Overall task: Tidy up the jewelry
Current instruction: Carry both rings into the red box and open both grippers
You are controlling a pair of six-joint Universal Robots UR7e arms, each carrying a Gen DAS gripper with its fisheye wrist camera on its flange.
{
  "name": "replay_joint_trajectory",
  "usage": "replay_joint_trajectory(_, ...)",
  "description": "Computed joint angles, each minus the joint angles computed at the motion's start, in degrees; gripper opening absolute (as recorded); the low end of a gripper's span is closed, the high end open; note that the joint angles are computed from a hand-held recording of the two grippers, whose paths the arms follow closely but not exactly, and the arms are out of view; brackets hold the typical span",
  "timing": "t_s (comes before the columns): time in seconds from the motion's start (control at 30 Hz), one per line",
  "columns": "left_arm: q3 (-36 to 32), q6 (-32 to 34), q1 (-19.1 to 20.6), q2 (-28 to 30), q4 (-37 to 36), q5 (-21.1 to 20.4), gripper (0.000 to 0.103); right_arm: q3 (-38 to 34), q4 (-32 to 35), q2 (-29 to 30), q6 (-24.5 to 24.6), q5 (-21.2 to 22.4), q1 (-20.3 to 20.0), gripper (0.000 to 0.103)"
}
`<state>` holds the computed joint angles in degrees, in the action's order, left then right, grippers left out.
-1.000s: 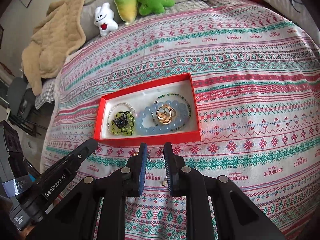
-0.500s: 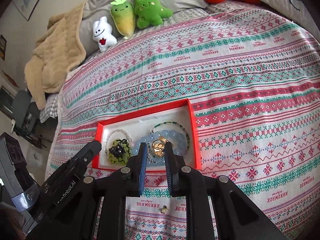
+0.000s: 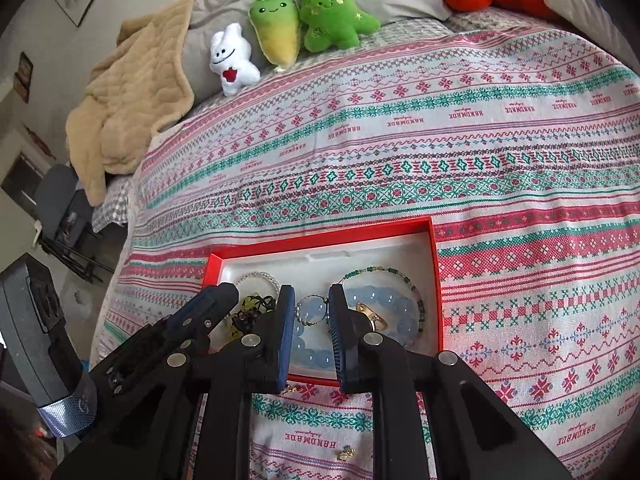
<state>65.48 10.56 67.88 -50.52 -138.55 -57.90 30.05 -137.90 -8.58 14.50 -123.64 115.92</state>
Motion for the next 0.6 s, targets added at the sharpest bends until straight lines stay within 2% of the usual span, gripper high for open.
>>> replay_joint_trajectory(0.07, 0.27, 0.50, -0.26, 0.02, -0.17, 1.10, 0.025, 0.00, -0.16, -0.01, -0.11, 0.17, -0.10, 0.019)
replay_joint_trajectory(0.13, 0.62, 0.65, -0.39, -0.14, -0.38, 1.43, 0.031, 0.50, -0.68, -0.28, -0.02, 0.65, -0.23, 0.019)
replay_joint_trajectory(0.3, 1.29, 0.24, -0.78, -0.96, -0.04, 1.50, 0.035, 0.66, -1.40, -0.43, -0.23, 1.54, -0.47, 0.019)
replay_joint_trajectory(0.43, 1.87, 0.35, -1.14, -1.61, 0.09, 2.08, 0.048, 1.57, -1.87, -0.90, -0.16, 2.17, -0.57, 0.020)
replay_joint_trajectory(0.53, 2.53, 0.36, -1.46, -2.34, 0.34, 3.27, 0.052, 2.38, -2.08, -1.53, 0.03, 3.60, -0.70, 0.020)
replay_joint_trajectory(0.6, 2.78, -0.35, -1.47, -2.93, 1.33, 3.47, 0.057, 2.98, -2.33, -2.00, 0.67, 4.36, -0.69, 0.025)
